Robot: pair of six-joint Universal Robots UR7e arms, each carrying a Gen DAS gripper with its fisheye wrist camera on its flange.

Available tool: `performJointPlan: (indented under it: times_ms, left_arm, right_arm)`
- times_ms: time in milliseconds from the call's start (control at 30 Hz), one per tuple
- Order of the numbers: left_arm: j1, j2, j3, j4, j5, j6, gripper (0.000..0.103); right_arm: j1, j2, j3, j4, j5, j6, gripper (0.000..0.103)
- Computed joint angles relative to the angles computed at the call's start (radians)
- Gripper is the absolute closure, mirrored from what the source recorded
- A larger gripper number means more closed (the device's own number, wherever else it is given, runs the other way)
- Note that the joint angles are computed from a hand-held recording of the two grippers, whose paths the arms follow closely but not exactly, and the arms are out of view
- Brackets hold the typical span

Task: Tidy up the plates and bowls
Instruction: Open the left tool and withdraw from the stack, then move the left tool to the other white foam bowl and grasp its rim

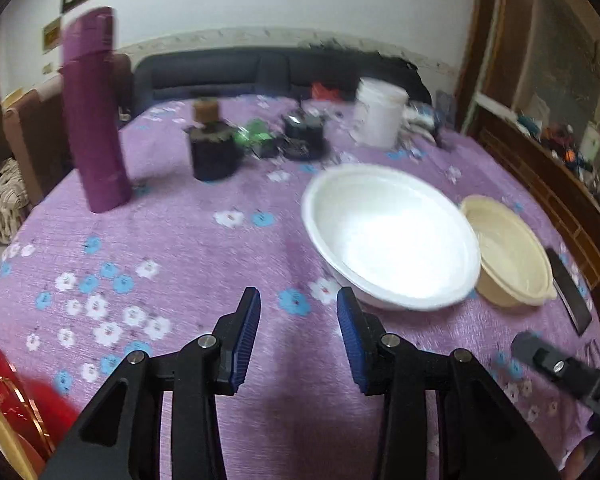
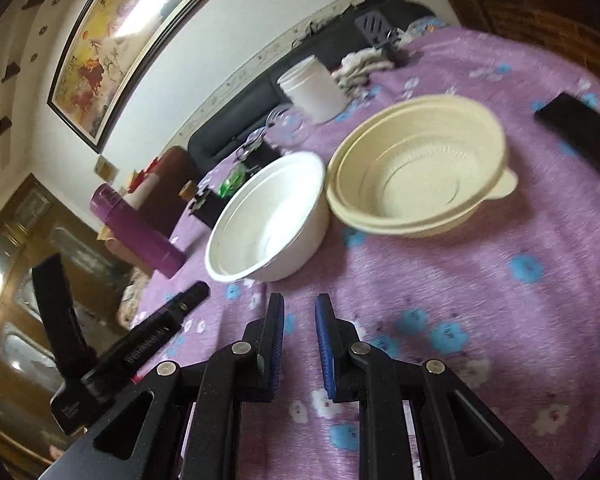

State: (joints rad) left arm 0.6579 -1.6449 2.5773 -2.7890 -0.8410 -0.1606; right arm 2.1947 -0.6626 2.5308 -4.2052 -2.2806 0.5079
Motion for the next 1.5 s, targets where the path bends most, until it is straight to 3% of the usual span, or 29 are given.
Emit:
performJointPlan:
  times_ms: [133,267,467,533,600,667,700,733,833,1067,1133,1233,1367,1500]
  left_arm:
    - [-0.007,-0.023,0.006,-0.027,0.042,0.015,0.059]
    - [0.030,-0.023,-0.018,0.018,0.024,-0.003,0.057]
    - [0.049,-0.039,-0.029,0.040,0.008,-0.011,0.057]
    - [0.051,-0.045,-0.030,0.041,0.007,-0.012,0.057]
    - [0.055,-0.043,-0.033,0.042,0.004,-0.013,0.057]
    - [0.059,-0.041,-0.036,0.050,0.000,-0.017,0.057]
    - [0.061,-0.040,-0.037,0.050,-0.005,-0.016,0.057]
    - [0.061,-0.040,-0.037,0.048,-0.005,-0.015,0.057]
    - [0.059,-0.044,-0.037,0.052,-0.007,-0.013,0.057]
    - [0.065,-0.104,-0.050,0.079,-0.077,-0.009,0.057]
    - [0.051,-0.129,-0.048,0.083,-0.095,0.004,0.057]
    - [0.043,-0.157,-0.052,0.108,-0.155,0.024,0.055]
    - [0.073,-0.154,-0.078,0.185,-0.288,0.039,0.053]
    - [0.092,-0.125,-0.091,0.230,-0.343,0.053,0.053]
  right_arm:
    - [-0.015,0.006,0.000,-0.017,0.010,0.022,0.085]
    - [-0.058,-0.038,-0.012,0.065,0.088,0.092,0.085]
    - [-0.049,-0.099,-0.095,0.234,0.004,0.099,0.084]
    - [-0.065,-0.104,-0.111,0.229,-0.003,0.082,0.071]
    - [-0.083,-0.122,-0.117,0.275,-0.012,0.109,0.067]
    - [-0.112,-0.123,-0.115,0.265,0.026,0.116,0.067]
    - [-0.119,-0.124,-0.119,0.279,0.028,0.113,0.072]
    - [-0.122,-0.124,-0.124,0.292,0.026,0.112,0.088]
    - [-0.112,-0.124,-0.126,0.332,0.008,0.116,0.095]
    - [-0.017,-0.160,-0.045,0.364,0.031,0.186,0.096]
    - [0.013,-0.179,-0.001,0.359,0.078,0.217,0.096]
    - [0.061,-0.225,0.034,0.448,0.114,0.244,0.096]
    - [0.159,-0.259,-0.008,0.724,-0.105,0.304,0.095]
    - [0.152,-0.195,-0.022,0.671,-0.189,0.274,0.093]
